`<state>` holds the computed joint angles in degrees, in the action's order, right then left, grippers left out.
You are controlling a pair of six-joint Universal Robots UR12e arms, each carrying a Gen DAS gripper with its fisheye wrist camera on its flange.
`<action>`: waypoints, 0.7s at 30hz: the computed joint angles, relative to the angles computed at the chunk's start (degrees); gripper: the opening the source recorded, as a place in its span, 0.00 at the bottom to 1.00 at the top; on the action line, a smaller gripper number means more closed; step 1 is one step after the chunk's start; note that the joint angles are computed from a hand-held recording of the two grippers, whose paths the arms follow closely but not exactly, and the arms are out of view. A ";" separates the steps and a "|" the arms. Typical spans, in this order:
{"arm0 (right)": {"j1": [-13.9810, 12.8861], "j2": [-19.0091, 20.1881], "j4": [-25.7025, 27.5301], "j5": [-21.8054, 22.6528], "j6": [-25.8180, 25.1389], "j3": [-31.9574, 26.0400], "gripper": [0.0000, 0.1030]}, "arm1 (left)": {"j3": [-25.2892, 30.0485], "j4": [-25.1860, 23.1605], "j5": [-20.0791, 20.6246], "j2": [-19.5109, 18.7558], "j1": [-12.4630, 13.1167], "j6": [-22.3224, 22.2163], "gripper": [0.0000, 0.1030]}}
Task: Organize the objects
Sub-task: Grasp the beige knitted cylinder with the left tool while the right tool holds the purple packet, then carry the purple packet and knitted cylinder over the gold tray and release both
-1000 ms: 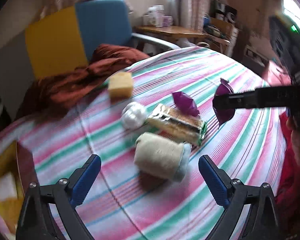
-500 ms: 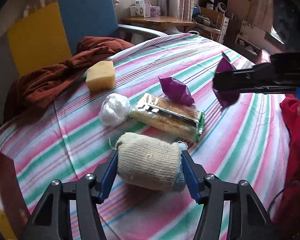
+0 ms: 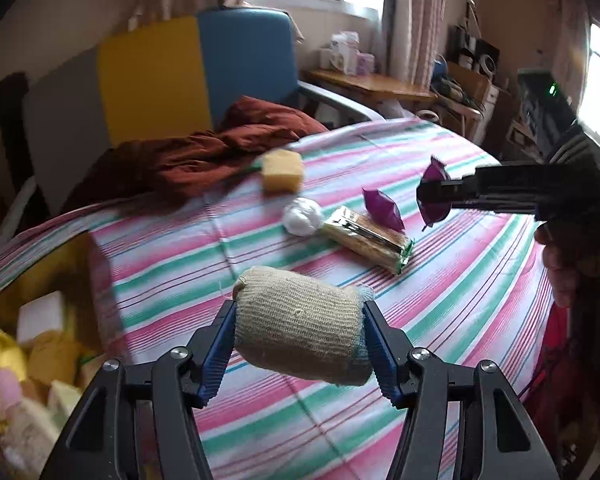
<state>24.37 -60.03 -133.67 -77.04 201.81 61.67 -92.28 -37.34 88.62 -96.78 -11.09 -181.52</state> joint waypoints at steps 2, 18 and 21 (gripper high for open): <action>0.57 0.31 1.13 -1.23 -1.95 -0.91 0.34 | -0.94 0.91 0.32 1.12 0.38 -0.62 0.60; 5.62 4.22 5.76 0.07 -6.68 -9.12 0.34 | -8.15 4.35 4.23 9.28 4.62 -5.81 0.60; 6.69 5.62 6.39 1.56 -7.24 -11.53 0.34 | -9.53 4.47 4.73 10.65 5.50 -6.81 0.60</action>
<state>31.06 -54.41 -127.28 -75.47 194.57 50.14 -101.81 -32.86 93.34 -86.13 -5.59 -188.32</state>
